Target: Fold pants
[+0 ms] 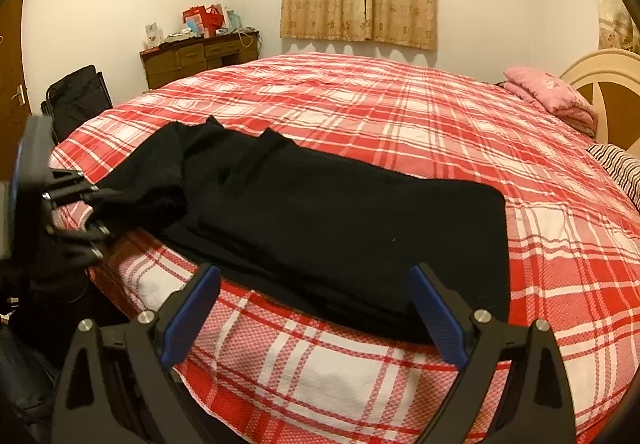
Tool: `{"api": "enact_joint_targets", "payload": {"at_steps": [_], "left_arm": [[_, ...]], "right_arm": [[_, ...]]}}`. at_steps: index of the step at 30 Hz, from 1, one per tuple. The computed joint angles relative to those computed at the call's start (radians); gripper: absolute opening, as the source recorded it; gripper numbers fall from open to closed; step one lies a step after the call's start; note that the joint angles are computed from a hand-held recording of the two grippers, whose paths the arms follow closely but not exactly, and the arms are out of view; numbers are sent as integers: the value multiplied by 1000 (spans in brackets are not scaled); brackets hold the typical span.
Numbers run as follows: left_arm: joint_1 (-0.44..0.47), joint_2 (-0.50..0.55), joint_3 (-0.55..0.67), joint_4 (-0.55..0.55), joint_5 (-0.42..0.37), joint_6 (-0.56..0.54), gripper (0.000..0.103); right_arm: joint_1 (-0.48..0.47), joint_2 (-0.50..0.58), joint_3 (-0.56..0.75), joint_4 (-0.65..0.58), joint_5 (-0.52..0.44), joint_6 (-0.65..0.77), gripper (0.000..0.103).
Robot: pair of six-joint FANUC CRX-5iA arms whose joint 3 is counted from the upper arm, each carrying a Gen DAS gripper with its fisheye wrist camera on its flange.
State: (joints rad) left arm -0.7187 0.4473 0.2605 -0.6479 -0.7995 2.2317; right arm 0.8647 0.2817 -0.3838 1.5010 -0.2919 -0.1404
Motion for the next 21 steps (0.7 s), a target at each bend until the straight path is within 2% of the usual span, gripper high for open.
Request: {"api": "enact_joint_targets", "payload": {"at_steps": [1, 3, 4, 5, 9, 14, 21], "left_arm": [[21, -17, -22, 44, 31, -14, 30], [91, -63, -96, 204, 131, -75, 29], [139, -92, -154, 322, 216, -118, 29], [168, -105, -188, 410, 266, -169, 29], [195, -108, -189, 570, 369, -244, 29], [184, -38, -82, 728, 403, -374, 29], [137, 147, 171, 857, 314, -496, 29]], "right_arm": [[-2, -1, -1, 6, -1, -7, 97], [-4, 0, -2, 7, -1, -15, 97], [-5, 0, -2, 3, 1, -15, 97], [-4, 1, -1, 0, 0, -14, 97], [0, 0, 1, 2, -17, -10, 97], [-12, -16, -5, 30, -48, -51, 97], [-42, -45, -26, 24, -120, -152, 97]]}}
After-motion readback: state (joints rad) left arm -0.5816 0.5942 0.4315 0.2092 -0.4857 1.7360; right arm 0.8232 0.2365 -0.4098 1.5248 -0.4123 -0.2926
